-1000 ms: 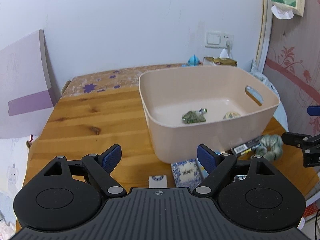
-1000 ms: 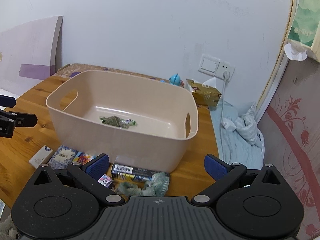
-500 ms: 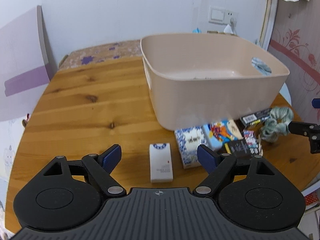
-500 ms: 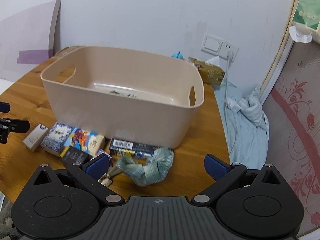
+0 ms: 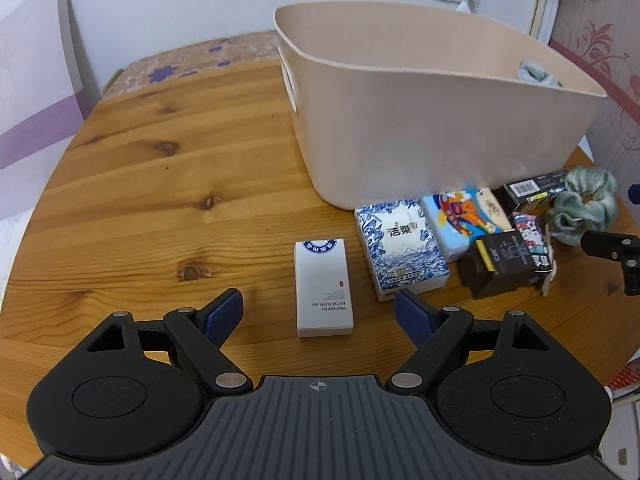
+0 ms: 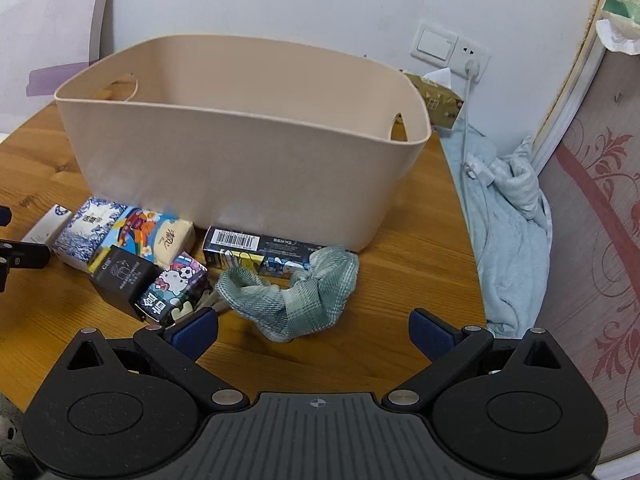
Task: Organize objects
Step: 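Grasp the white box with the left tool while the right tool grasps the plaid cloth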
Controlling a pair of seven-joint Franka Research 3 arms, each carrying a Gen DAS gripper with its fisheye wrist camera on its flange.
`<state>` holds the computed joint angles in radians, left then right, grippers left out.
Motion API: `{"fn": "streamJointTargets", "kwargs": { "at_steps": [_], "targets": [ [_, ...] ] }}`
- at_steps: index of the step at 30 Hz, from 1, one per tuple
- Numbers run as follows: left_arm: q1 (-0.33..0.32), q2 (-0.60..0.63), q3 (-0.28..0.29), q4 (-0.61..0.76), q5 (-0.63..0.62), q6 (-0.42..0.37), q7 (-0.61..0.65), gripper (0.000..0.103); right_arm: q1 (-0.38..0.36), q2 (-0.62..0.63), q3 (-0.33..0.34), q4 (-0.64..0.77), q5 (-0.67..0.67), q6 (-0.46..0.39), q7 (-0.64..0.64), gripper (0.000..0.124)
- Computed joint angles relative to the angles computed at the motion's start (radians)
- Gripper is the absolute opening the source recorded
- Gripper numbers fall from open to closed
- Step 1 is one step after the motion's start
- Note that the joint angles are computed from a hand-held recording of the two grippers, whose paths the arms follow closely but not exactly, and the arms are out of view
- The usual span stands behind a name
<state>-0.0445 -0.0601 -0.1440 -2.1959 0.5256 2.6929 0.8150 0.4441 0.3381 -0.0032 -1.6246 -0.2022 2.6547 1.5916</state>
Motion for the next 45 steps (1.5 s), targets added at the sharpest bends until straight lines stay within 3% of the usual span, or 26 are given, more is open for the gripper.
{"fn": "streamJointTargets", "kwargs": {
  "at_steps": [9,20,25,29,35,37,45],
  "targets": [
    [0.008,0.039,0.017,0.022,-0.098,-0.003,0.073,0.084,0.001,0.064,0.001,0.07,0.029,-0.034,-0.013,0.103],
    [0.011,0.061,0.02,0.044,-0.089,0.004,0.09,0.084,0.01,0.119,-0.009,0.131,0.052,-0.037,-0.016,0.103],
    [0.009,0.04,0.017,0.021,-0.061,0.012,0.061,0.075,0.003,0.125,-0.005,0.137,0.077,-0.034,-0.026,0.101],
    [0.013,0.028,0.016,0.006,-0.03,0.028,0.025,0.06,-0.004,0.131,0.0,0.143,0.097,-0.037,-0.044,0.087],
    [0.016,0.031,0.021,0.01,-0.107,0.053,0.076,0.032,-0.017,0.125,0.018,0.13,0.135,-0.036,-0.096,0.059],
    [0.016,0.031,0.021,0.009,-0.118,0.057,0.085,0.032,-0.016,0.12,0.02,0.124,0.143,-0.034,-0.106,0.05],
    [0.013,0.013,0.017,-0.009,-0.149,0.068,0.092,0.031,-0.022,0.076,0.027,0.069,0.169,-0.004,-0.134,0.035]
  ]
}}
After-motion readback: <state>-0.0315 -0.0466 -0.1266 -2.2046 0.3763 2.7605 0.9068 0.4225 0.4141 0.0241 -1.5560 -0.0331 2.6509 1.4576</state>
